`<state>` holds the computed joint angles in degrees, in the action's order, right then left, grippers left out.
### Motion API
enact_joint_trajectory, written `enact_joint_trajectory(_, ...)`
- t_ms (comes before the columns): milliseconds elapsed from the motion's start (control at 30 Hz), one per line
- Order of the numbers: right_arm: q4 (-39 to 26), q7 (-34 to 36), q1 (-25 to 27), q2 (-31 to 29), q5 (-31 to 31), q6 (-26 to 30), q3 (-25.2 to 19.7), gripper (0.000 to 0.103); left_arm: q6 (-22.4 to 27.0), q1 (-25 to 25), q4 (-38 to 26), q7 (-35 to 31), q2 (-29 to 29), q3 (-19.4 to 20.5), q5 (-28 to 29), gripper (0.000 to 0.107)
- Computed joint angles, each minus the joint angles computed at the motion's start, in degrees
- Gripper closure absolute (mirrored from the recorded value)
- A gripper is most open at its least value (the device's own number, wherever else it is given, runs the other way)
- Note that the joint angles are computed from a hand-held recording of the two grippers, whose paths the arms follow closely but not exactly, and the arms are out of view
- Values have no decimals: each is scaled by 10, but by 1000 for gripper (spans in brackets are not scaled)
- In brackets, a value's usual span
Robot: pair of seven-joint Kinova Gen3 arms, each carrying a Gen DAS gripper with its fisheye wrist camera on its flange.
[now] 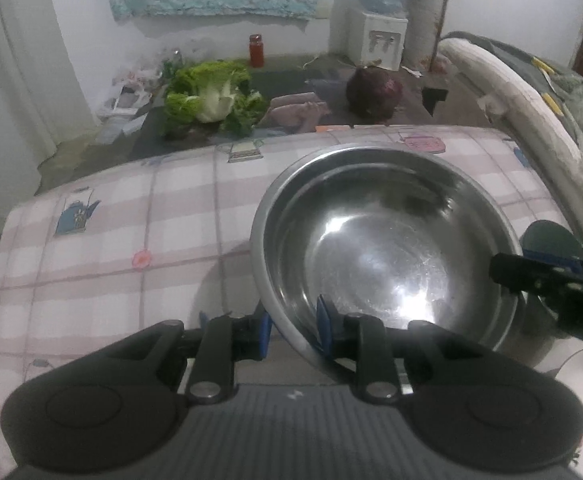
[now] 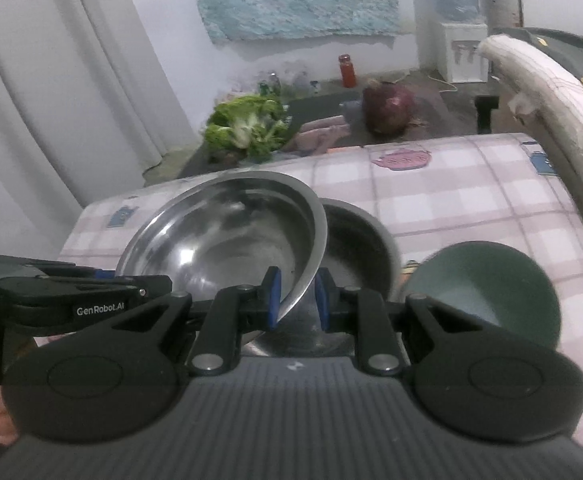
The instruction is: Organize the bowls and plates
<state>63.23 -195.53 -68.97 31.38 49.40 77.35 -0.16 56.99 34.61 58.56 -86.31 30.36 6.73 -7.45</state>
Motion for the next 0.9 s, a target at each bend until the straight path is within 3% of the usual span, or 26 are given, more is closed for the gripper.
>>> enact_joint_trajectory(367, 63, -36, 17, -23, -7, -15, -18, 83, 17, 36, -25, -8, 22, -5, -25, 78)
enact_joint_trajectory(467, 71, -32, 19, -30, -4, -21, -23, 82, 22, 28, -25, -25, 23, 3, -14, 69)
enact_joint_trajectory(600, 65, -23, 13, -32, 1, -9, -27, 74, -10, 25, 12, -33, 2, 2, -9, 53)
enact_joint_trajectory(733, 60, -13, 9, -29, -1, 3, -28, 70, -22, 33, 19, -19, 2, -6, -24, 53)
enact_joint_trajectory(900, 39, 6, 9, -15, -8, 17, -26, 66, 9, 50, -9, -8, 27, -14, -50, 68)
